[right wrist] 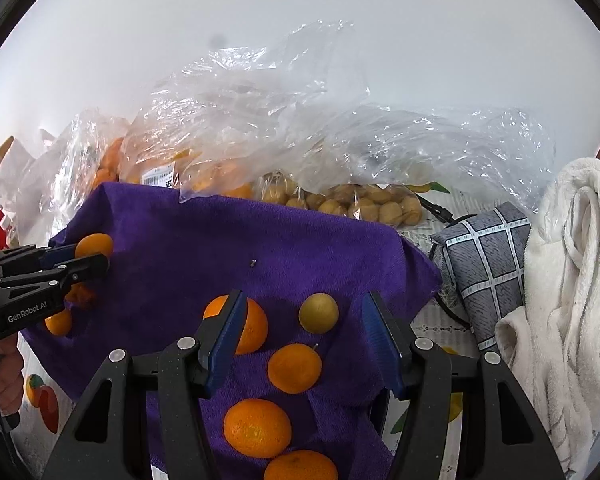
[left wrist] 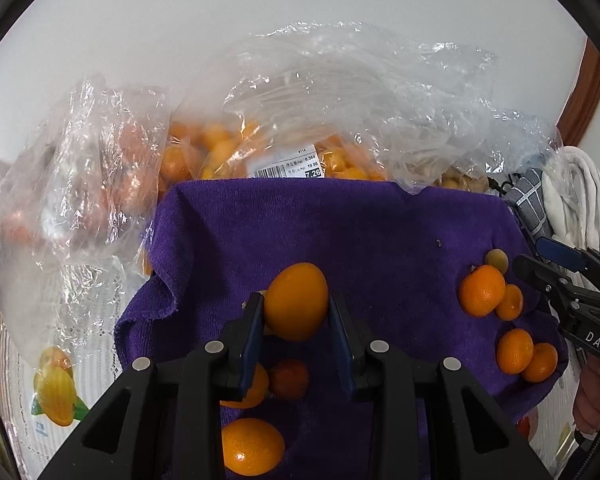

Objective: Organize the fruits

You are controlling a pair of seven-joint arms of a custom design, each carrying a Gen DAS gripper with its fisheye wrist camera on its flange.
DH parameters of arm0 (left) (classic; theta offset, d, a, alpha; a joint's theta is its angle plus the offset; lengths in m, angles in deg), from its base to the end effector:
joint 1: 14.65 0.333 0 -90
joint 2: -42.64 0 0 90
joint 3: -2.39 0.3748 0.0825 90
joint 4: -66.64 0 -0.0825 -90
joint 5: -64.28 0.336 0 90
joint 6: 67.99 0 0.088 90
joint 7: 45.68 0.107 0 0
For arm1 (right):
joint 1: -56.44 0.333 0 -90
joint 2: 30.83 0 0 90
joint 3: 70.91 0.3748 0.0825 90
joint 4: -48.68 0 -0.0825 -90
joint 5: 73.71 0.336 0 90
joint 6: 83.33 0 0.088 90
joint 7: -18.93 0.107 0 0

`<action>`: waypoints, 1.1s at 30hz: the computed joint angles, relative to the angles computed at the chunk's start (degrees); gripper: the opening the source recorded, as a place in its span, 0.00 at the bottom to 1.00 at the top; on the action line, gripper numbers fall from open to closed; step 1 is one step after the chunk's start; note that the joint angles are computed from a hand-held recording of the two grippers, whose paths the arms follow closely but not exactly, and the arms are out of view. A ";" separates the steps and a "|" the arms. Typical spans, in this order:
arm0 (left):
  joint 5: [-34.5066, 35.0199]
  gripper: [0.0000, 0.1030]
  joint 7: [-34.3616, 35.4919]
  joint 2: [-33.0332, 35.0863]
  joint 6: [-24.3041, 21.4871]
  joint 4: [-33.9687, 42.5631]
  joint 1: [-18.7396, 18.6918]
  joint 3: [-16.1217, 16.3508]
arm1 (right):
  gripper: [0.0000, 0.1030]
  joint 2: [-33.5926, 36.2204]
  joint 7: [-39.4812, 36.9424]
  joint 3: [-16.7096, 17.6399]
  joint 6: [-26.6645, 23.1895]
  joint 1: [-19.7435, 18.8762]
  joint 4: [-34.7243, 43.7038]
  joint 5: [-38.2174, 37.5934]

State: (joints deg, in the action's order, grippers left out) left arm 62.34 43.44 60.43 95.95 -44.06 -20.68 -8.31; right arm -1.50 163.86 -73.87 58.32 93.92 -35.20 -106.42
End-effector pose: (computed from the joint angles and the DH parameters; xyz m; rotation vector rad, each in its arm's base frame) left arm 0.6178 -0.1688 0.4869 -1.7060 2.1298 -0.7689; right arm 0.5912 0.4196 0.5105 -1.8515 1.8121 -0.6474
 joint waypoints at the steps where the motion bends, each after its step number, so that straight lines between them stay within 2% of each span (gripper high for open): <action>1: 0.23 0.35 -0.16 0.05 -0.84 0.40 -0.14 0.20 | 0.58 0.00 -0.01 0.01 -0.18 0.02 0.02 0.06; 2: 0.04 0.39 0.03 0.09 -1.89 0.84 0.04 0.07 | 0.58 -0.01 0.05 -0.02 -0.49 0.07 0.08 0.10; 4: -1.53 0.41 1.55 -0.41 -2.52 0.72 1.23 -0.85 | 0.58 -0.14 0.28 -0.07 -1.29 0.19 0.08 0.14; 9: -2.19 0.53 1.90 -2.36 -0.66 -0.32 1.31 -0.39 | 0.58 -0.75 2.67 -0.39 -4.55 1.05 0.83 -0.34; 14: -3.05 0.56 2.86 -4.89 0.46 -1.62 1.35 -0.69 | 0.58 -5.03 9.20 -0.19 -4.88 2.59 -3.79 -3.84; 16: 0.15 0.56 0.82 -6.37 1.12 -2.58 -0.32 1.02 | 0.58 -6.82 11.27 0.47 -5.80 2.82 -5.46 -5.40; 18: 5.62 0.58 -3.92 -8.56 2.28 -4.59 -2.50 3.48 | 0.59 -9.59 13.06 1.69 -6.79 2.82 -8.02 -6.45; 21: 5.24 0.61 -4.38 -12.48 3.58 -8.89 -1.24 2.65 | 0.60 -13.35 14.45 3.64 -9.61 2.99 -11.01 -9.19; 22: 5.13 0.61 -4.49 -13.56 3.61 -10.09 -0.97 2.45 | 0.64 -14.51 15.65 4.23 -10.63 3.11 -11.94 -10.51; 25: 10.87 0.61 -12.14 -18.60 5.87 -15.65 -0.29 3.21 | 0.68 -18.16 19.24 6.39 -10.83 2.35 -15.70 -12.60; 30: 6.10 0.69 -9.09 -27.38 8.90 -24.49 0.05 2.62 | 0.68 -23.55 23.17 10.57 -9.62 0.42 -21.68 -12.65; 33: 5.87 0.73 -9.54 -31.91 8.01 -27.58 0.46 1.57 | 0.68 -26.27 25.88 12.98 -10.60 0.41 -24.15 -13.76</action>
